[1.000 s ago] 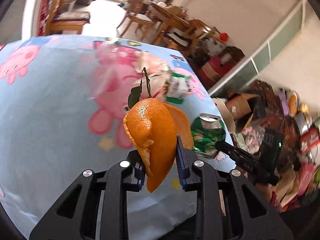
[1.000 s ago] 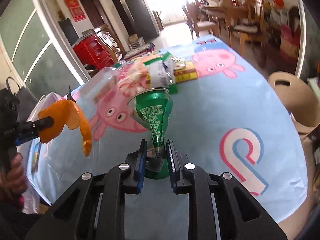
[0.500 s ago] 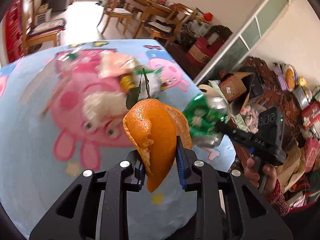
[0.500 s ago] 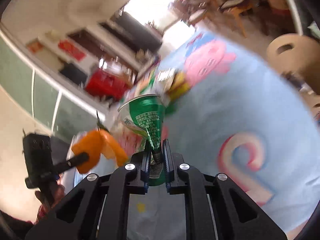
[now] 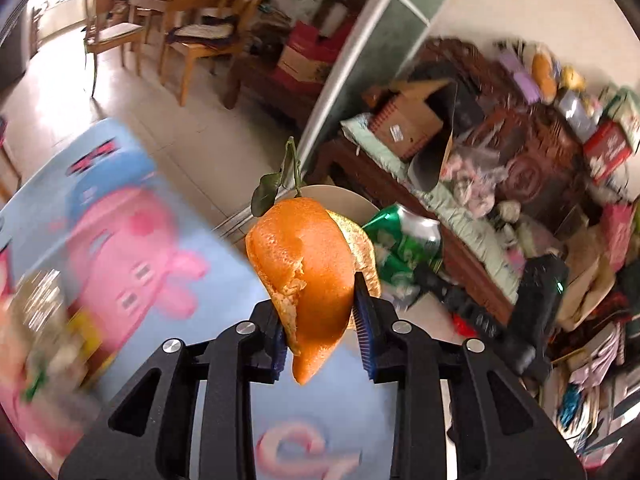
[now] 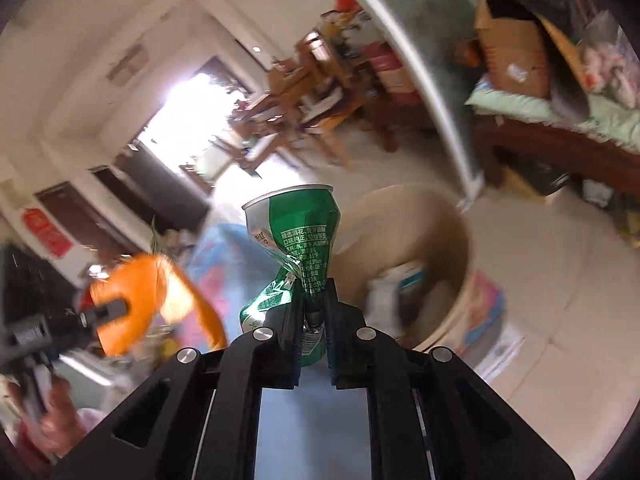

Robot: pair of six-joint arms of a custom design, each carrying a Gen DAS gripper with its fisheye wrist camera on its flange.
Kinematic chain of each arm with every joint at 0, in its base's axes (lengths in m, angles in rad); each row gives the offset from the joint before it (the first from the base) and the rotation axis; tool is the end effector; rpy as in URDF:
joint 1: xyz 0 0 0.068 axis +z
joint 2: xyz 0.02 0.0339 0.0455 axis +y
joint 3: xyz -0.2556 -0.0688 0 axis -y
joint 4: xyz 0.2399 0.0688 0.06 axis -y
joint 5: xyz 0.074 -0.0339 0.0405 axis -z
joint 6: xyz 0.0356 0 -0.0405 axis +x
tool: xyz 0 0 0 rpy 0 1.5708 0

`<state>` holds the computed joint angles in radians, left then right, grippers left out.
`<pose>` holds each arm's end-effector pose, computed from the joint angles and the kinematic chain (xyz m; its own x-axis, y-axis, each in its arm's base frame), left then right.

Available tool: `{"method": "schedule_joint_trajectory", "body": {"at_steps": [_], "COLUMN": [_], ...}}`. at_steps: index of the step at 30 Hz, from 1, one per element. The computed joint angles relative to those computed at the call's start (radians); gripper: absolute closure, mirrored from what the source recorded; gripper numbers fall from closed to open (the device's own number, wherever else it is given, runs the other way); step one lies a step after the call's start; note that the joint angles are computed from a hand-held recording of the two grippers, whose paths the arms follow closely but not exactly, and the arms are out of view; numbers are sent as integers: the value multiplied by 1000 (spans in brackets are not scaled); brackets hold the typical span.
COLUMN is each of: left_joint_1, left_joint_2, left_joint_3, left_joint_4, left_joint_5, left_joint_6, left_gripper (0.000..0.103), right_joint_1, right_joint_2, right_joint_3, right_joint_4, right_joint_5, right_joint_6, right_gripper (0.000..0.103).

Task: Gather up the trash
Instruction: 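Carry the peel and can over the bin and open both tools, then grasp the clear plastic bottle with the left tool while the right tool grasps the crumpled white bag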

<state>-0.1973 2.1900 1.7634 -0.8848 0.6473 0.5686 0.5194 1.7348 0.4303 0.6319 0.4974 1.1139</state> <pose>0.4251 -0.1069 0.1780 -0.6328 0.5645 -0.5300 0.7699 0.5316 -0.3530 0.2386 0.1168 0.0844 -0.3393 0.7145 -0.6119 0.4359 0.6958 0.5708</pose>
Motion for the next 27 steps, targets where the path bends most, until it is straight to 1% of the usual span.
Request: {"method": "schedule_joint_trajectory", "body": {"at_steps": [1, 2, 3, 4, 5, 6, 7, 8, 10, 13, 16, 19, 21, 23, 24, 25, 27], "left_joint_1": [-36, -78, -113, -134, -150, -162, -176, -177, -157, -97, 6, 159, 279, 421, 495, 540, 644], "left_joint_2": [19, 37, 52, 61, 70, 68, 70, 71, 48, -62, -173, -241, -253, -243, -236, -223, -160], "left_joint_3": [10, 13, 15, 16, 17, 4, 7, 14, -1, -120, -237, -297, -299, -275, -264, -242, -155], "left_joint_4": [24, 64, 102, 126, 150, 180, 196, 190, 187, 225, 214, 144, 90, 50, 70, 78, 85], "left_joint_5": [-28, -69, -106, -127, -147, -171, -192, -193, -165, -125, -47, 29, 62, 89, 78, 67, 43], "left_joint_6": [-28, -66, -98, -116, -130, -145, -161, -161, -152, -99, -13, 96, 170, 247, 269, 279, 293], "left_gripper": [68, 61, 52, 46, 36, 34, 34, 34, 34, 34, 34, 34, 34, 33, 33, 33, 32], "right_joint_1": [-24, -44, -56, -65, -70, -61, -49, -40, -19, 23, 73, 140, 177, 211, 224, 234, 250], "right_joint_2": [24, 50, 71, 92, 109, 109, 99, 79, 38, -9, -43, -41, -13, 56, 78, 121, 182], "right_joint_3": [4, 6, 5, 14, 25, 22, 19, 11, -17, -41, -28, 43, 111, 213, 251, 308, 394], "right_joint_4": [2, 16, 35, 42, 40, 35, 24, 14, 8, -2, -30, -77, -106, -146, -168, -181, -203], "right_joint_5": [-15, -27, -31, -32, -27, 0, 39, 58, 97, 132, 146, 153, 134, 99, 87, 51, -5], "right_joint_6": [-6, -11, -20, -29, -33, -28, -26, -30, -23, 8, 14, -9, -29, -54, -58, -68, -78], "right_gripper": [94, 93, 90, 86, 65, 55, 55, 55, 55, 57, 58, 61, 63, 64, 65, 65, 65]}}
